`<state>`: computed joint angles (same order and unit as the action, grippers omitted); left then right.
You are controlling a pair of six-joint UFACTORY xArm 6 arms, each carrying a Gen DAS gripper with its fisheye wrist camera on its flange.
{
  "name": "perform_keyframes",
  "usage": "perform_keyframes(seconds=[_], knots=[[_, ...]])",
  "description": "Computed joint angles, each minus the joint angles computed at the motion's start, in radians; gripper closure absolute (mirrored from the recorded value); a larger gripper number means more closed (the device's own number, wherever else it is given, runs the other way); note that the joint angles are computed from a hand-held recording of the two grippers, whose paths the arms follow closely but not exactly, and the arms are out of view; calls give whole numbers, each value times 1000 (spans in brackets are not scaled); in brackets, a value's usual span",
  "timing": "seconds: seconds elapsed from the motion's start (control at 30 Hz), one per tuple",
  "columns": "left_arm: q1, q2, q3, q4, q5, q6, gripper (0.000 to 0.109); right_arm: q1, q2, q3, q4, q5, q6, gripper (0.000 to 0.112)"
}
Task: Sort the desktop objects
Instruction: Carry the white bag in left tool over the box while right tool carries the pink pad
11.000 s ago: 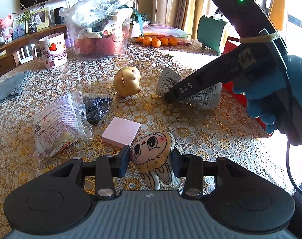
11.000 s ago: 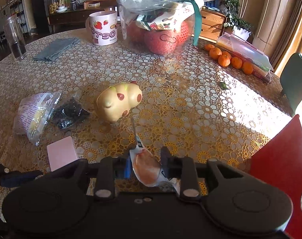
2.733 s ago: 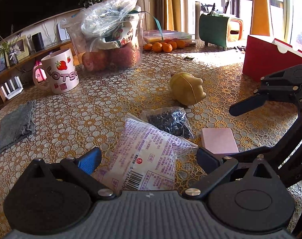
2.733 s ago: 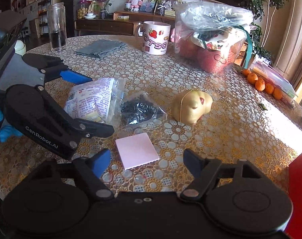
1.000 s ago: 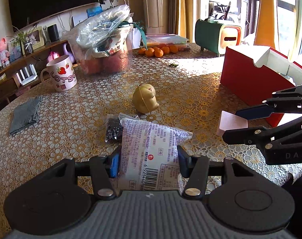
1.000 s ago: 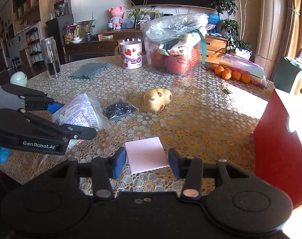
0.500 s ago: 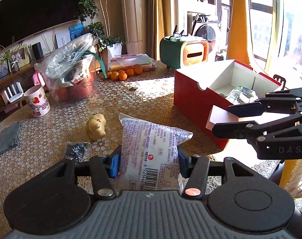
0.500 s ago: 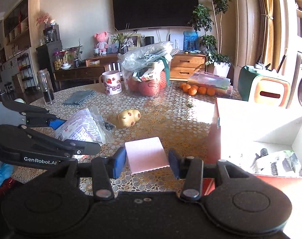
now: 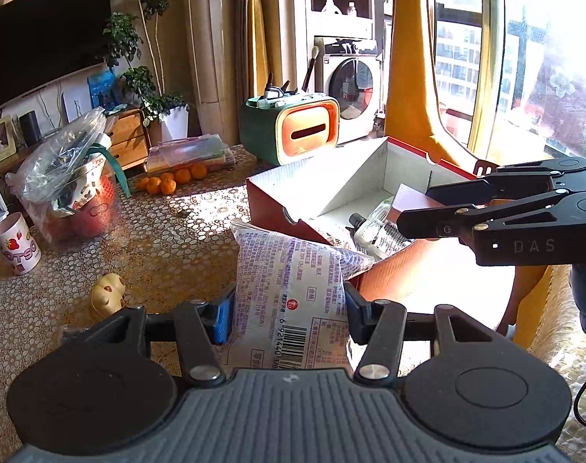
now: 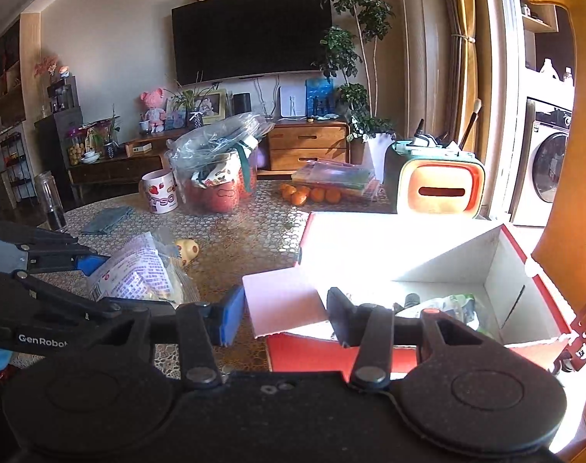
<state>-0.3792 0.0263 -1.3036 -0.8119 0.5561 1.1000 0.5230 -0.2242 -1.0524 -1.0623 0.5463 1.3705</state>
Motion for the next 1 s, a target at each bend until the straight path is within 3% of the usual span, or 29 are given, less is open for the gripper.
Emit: perform_keyframes(seconds=[0.57,1.0], knots=[[-126,176,-229,88,2,-81,55,-138,-121,127,2,-12,-2,66],[-183,482,-637,357,128,-340,55,-245,-116,172,82,-68,-66,66]])
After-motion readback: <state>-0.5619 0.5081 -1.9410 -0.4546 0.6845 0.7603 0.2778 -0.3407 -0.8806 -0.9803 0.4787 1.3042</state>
